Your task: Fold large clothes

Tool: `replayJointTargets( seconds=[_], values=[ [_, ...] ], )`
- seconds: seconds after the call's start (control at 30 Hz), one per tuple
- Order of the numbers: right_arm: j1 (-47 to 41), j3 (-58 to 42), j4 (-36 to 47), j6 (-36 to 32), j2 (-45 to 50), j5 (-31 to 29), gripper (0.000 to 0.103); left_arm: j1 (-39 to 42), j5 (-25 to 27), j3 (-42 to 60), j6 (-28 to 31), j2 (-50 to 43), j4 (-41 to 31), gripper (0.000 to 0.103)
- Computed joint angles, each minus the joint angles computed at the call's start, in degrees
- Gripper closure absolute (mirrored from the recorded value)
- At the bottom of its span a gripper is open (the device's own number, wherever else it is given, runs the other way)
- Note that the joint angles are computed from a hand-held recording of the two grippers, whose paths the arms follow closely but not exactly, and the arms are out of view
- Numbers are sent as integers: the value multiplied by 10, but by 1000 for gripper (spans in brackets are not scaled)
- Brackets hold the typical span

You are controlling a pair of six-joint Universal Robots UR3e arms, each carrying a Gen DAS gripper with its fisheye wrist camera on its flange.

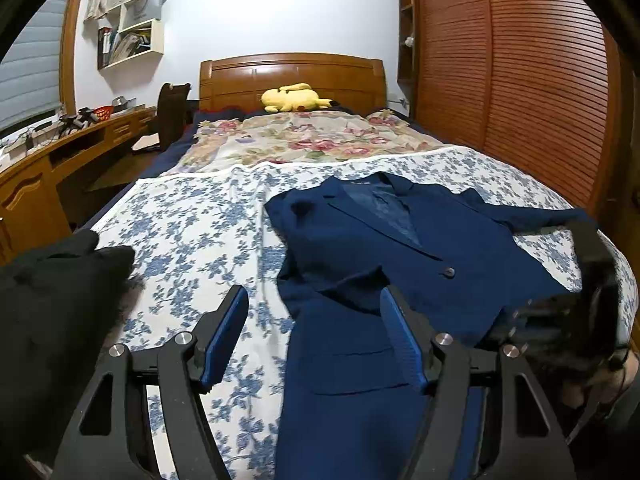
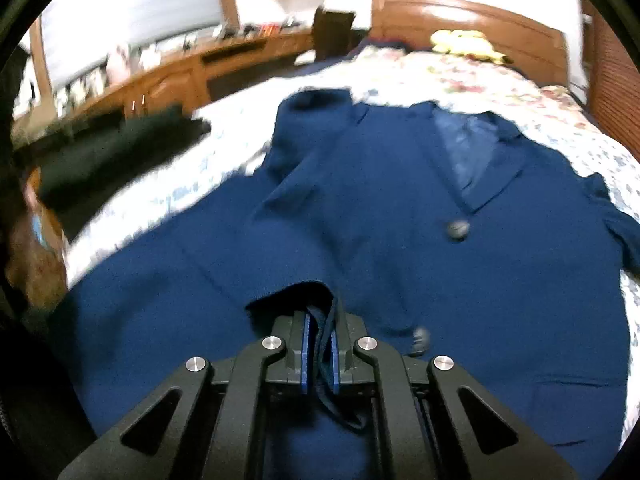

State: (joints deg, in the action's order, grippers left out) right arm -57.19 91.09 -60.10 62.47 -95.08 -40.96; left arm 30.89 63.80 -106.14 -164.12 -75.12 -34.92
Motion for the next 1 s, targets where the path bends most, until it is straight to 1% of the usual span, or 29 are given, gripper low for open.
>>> replayJointTargets(
  seconds=[0.13, 0.2, 0.27, 0.37, 0.43, 0.53, 0.57, 0.63, 0.67, 0.73, 0.8, 0.93, 1.0],
  values=[
    [-58, -127, 155, -62, 73, 42, 96, -37, 24, 12, -12, -20, 16, 34],
    [-82, -176, 213, -86, 104, 56, 96, -55, 36, 17, -15, -31, 24, 34],
    [-108, -212, 252, -106, 130, 58, 97, -70, 49, 22, -17, -40, 29, 34],
    [-131, -239, 258, -103, 158, 62, 97, -94, 67, 27, -22, -53, 38, 34],
    [-137, -245, 234, -77, 173, 66, 97, -108, 77, 33, -26, -62, 42, 34],
    [-146, -208, 173, -43, 163, 74, 97, -130, 94, 47, -35, -80, 49, 34],
    [-156, -213, 175, -42, 164, 70, 97, -136, 98, 51, -37, -85, 50, 34],
    [-151, -184, 115, 9, 153, 70, 97, -146, 103, 57, -41, -94, 53, 34],
    [-144, -169, 74, 47, 148, 71, 96, -152, 108, 61, -43, -98, 53, 34],
    [-139, -140, 4, 99, 142, 66, 96, -165, 116, 68, -47, -108, 56, 34],
    [-121, -125, -54, 154, 136, 67, 96, -174, 123, 74, -49, -116, 58, 34],
    [-125, -123, -78, 179, 132, 70, 96, -186, 131, 78, -51, -123, 60, 34],
    [-129, -144, -58, 175, 138, 73, 96, -191, 135, 80, -52, -126, 62, 34]
  ],
)
